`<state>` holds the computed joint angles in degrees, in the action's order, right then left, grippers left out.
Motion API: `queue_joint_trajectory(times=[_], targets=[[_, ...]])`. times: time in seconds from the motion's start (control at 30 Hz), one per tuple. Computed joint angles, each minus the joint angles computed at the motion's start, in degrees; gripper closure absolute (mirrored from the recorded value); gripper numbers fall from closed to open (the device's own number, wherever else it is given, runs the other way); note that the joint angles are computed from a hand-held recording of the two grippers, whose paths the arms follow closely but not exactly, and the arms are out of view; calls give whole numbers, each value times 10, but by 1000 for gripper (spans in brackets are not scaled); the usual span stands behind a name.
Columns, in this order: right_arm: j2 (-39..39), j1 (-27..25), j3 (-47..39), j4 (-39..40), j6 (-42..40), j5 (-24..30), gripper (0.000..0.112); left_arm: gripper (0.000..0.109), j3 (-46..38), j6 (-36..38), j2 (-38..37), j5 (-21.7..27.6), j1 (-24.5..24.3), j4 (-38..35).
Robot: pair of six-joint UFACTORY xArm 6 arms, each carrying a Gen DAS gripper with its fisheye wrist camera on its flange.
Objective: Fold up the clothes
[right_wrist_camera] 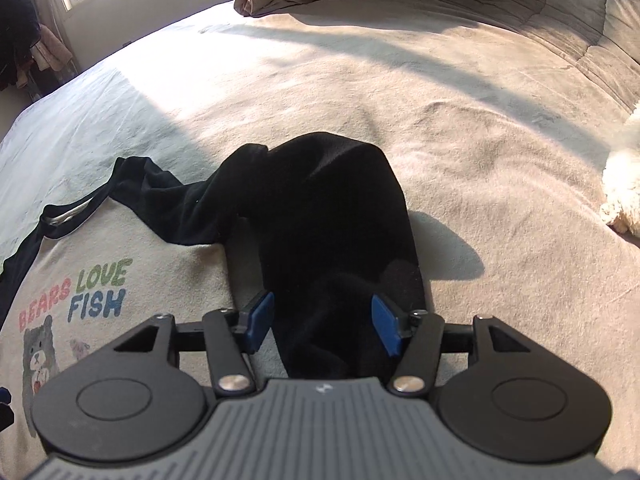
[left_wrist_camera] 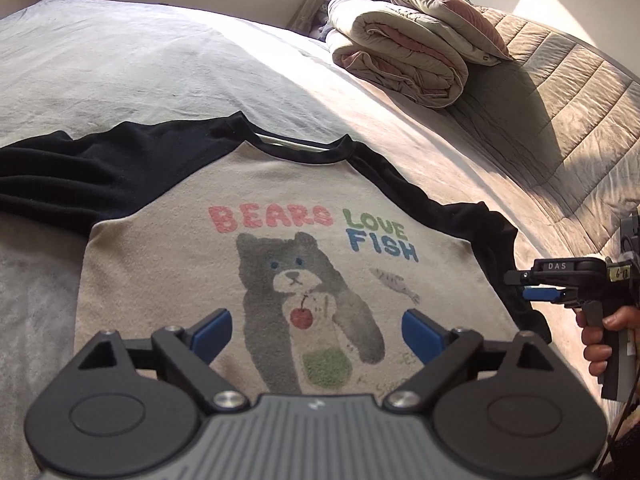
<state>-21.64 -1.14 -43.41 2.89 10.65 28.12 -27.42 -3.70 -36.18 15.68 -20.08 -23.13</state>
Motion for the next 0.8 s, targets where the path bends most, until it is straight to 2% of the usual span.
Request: queue_joint_trajectory(times=[0.23, 0.37, 0.6, 0.63, 0.67, 0.7, 0.73, 0.77, 0.8], targets=[[41, -30, -18, 4, -4, -31, 53, 16, 0, 0, 20, -15, -3, 12], [65, -42, -26, -47, 25, -56, 52, 16, 5, -6, 18, -22, -5, 33], [85, -53, -22, -25, -29, -106, 55, 16, 6, -51, 16, -24, -7, 92], [86, -53, -19, -24, -33, -113, 58, 16, 6, -55, 16, -24, -9, 95], [85, -54, -15, -30, -35, -121, 66, 16, 6, -59, 17, -25, -10, 99], [84, -53, -11, -23, -48, -130, 79, 16, 5, -62, 18, -25, -12, 104], [82, -52, -7, -3, -70, -134, 87, 16, 6, -66, 17, -25, -13, 111], [79, -50, -4, 19, -93, -138, 103, 16, 6, -69, 17, -26, -14, 118], [74, -48, -1, 35, -108, -142, 109, 16, 6, -75, 17, -26, -15, 128]])
